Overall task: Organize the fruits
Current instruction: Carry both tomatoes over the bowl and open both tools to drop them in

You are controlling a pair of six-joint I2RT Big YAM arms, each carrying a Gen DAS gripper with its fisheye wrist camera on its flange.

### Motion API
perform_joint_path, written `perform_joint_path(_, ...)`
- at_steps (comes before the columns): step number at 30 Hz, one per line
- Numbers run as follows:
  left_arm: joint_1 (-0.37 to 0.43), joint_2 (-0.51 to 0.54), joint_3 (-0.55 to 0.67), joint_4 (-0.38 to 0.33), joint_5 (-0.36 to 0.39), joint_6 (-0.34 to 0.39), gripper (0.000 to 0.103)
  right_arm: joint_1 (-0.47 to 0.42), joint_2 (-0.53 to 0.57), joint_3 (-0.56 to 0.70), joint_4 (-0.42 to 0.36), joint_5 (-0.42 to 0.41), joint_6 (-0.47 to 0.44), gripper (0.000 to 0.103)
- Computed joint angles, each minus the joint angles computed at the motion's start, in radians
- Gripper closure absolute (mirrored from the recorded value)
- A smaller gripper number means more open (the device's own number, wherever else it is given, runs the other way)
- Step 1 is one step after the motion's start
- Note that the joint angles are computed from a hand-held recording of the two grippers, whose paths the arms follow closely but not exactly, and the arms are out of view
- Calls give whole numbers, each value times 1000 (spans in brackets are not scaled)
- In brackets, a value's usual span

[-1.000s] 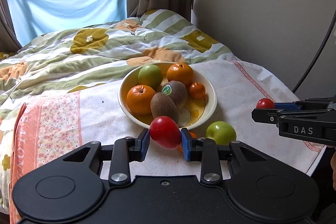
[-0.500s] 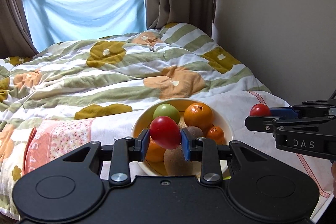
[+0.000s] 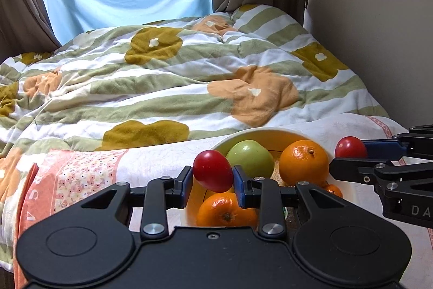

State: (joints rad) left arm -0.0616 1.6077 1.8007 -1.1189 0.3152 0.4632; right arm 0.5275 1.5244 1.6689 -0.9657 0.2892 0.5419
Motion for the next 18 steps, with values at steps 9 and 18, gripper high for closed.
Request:
perform_joint_path(9,-9,12,-8,13,-23,8,17,-23,3,-19,27,-39,-11,56)
perform_joint_path(18,27,-41,-28,3,21,4,13,-15,-9,-13,20,-14,-8,56)
